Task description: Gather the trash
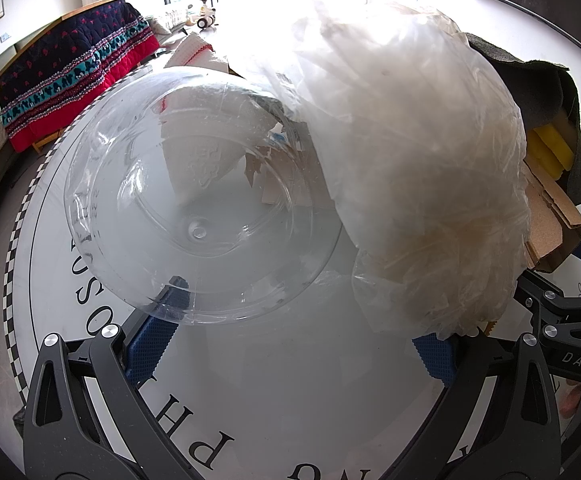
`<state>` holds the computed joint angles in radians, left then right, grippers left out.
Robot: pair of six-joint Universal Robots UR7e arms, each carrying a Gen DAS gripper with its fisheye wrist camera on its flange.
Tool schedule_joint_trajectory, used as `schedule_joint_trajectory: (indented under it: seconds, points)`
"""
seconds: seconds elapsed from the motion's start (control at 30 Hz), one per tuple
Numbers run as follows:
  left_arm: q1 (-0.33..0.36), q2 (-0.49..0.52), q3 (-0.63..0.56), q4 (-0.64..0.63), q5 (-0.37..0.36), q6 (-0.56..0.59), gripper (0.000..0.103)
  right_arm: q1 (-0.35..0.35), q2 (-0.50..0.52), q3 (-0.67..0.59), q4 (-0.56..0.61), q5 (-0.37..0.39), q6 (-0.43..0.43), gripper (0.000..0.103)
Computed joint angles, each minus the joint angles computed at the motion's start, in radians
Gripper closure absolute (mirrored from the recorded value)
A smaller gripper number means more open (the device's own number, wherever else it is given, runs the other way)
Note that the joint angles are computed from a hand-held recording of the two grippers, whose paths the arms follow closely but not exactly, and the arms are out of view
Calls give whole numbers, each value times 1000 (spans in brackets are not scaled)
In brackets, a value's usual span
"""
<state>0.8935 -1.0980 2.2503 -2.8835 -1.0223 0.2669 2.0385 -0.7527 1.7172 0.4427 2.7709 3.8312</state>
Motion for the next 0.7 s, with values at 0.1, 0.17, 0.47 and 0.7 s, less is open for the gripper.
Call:
schedule_joint_trajectory:
  seconds: [0.1,0.17,0.47,0.7]
  points:
    - [0,0,0,0,0,0,6,0,0,0,0,0,0,2]
    - [0,0,0,0,0,0,6,0,0,0,0,0,0,2]
    - [0,0,0,0,0,0,6,0,0,-1,1,0,1,2]
    - [6,-6,-2,3,-15,-1,6,1,0,0,0,-1,1,2]
